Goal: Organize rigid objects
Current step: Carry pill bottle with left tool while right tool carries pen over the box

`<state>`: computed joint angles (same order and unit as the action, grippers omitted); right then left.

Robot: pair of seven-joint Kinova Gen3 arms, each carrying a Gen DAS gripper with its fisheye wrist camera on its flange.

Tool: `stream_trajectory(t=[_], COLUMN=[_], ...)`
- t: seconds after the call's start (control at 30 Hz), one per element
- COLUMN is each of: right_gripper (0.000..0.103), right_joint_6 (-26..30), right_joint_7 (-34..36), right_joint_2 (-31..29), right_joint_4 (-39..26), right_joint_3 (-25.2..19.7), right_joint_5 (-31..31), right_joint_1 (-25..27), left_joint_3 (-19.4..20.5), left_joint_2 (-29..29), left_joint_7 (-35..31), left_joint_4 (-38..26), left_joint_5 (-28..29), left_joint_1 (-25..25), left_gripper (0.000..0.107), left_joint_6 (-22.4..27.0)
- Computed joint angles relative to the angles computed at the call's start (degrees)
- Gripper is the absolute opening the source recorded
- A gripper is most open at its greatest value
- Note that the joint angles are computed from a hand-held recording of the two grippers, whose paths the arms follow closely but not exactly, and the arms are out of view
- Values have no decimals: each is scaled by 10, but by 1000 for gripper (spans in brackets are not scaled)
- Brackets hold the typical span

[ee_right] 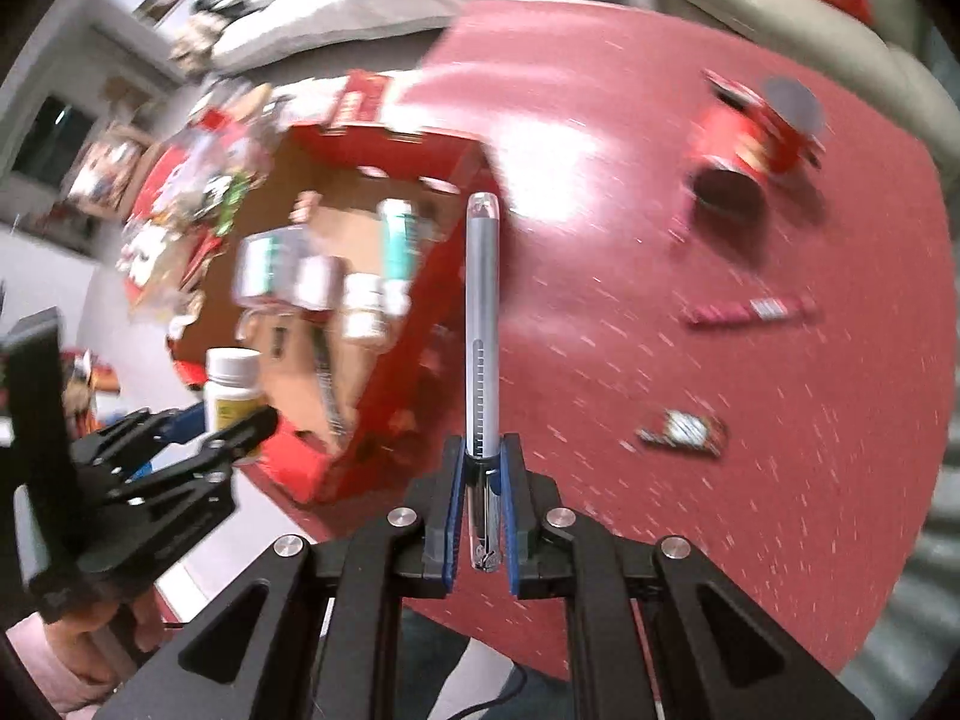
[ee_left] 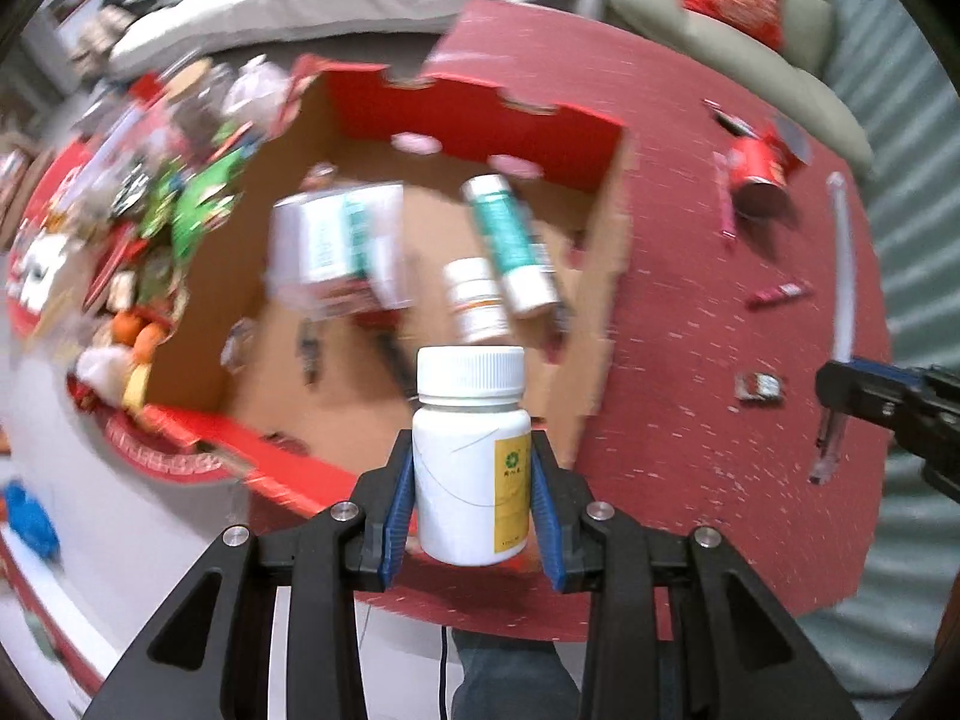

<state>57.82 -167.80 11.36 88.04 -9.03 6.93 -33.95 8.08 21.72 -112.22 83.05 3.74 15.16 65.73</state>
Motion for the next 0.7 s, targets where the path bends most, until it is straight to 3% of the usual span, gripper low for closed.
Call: stream_trajectory(t=[0.2, 0.37, 0.7], right_gripper=[12, 12, 12], right_joint_6=[32, 46, 71], right_joint_7=[108, 159, 191], right_joint_2=[77, 125, 165], right_joint_4=[-127, -199, -252], right_joint_3=[1, 11, 28], right_joint_5=[-13, -34, -61], right_joint_1=[3, -6, -14], left_joint_3=[-19, -22, -21], left_joint_2=[11, 21, 44], left_joint_7=[22, 24, 19], left_joint_4=[-10, -19, -41], left_joint_5=[-15, -15, -17], left_joint_1=[-19, -35, -45], left_gripper=[38, 38, 38], left_joint_6=[-7, -5, 4])
